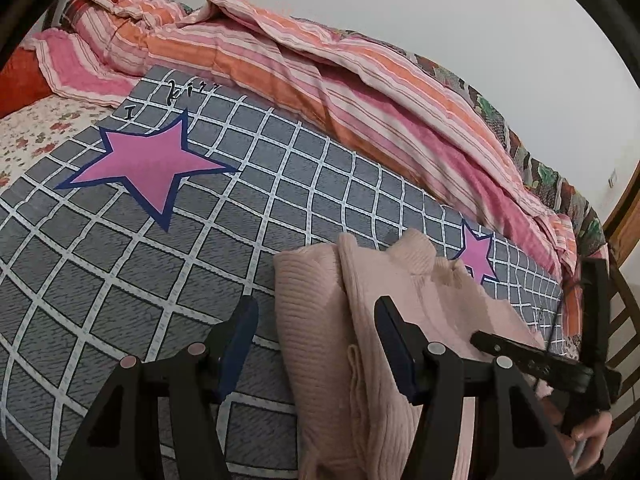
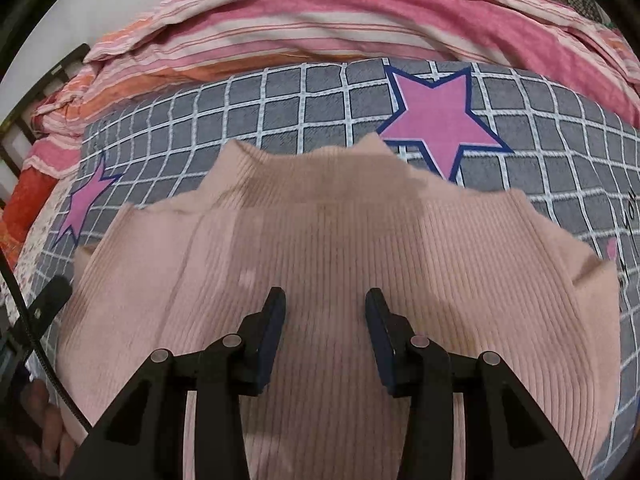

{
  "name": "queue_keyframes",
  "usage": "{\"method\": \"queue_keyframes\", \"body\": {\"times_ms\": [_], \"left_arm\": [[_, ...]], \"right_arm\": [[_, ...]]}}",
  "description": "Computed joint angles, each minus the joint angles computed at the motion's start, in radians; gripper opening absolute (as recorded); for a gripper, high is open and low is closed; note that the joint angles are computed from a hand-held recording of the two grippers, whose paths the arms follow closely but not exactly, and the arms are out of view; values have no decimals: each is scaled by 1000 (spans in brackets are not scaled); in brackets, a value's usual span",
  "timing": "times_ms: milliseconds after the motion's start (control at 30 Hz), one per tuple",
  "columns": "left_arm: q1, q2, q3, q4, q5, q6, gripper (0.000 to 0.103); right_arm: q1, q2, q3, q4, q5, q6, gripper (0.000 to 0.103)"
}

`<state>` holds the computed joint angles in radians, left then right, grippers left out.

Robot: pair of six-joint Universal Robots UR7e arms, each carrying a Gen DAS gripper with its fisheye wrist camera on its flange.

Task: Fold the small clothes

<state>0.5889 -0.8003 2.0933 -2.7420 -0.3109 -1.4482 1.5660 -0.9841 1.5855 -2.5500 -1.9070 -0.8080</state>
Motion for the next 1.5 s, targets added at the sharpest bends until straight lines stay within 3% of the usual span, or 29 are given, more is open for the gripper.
{"method": "queue_keyframes", "body": {"times_ms": [300,500,600,833,1133,1233,1333,1500], "left_arm": [[-23,0,1,47,7,-16,58],[-38,12,4,26,10,4,58],[-50,16,7,39,32,-10,57],[-54,11,-1,82,24,-15,57],[-53,20,12,-40,-17,101,57],[-57,22,18,-55,-14,101,58],[-61,13,14,11,-3,51,58],[-60,18,26,-53,-11,84,58]], "right_arm": [[-29,-112,168,-144,38,-97,42],[-38,-128,266,-334,47,-202,42],[-44,-132,283,-370,60,-204,42],[-42,-130,282,-363,48,-190,42],[-42,-122,287,-387,41,-206,42],[-41,-121,283,-380,36,-203,42],[-41,-125,290,-387,36,-214,42],[-36,-136,282,-344,25,-189,42]]}}
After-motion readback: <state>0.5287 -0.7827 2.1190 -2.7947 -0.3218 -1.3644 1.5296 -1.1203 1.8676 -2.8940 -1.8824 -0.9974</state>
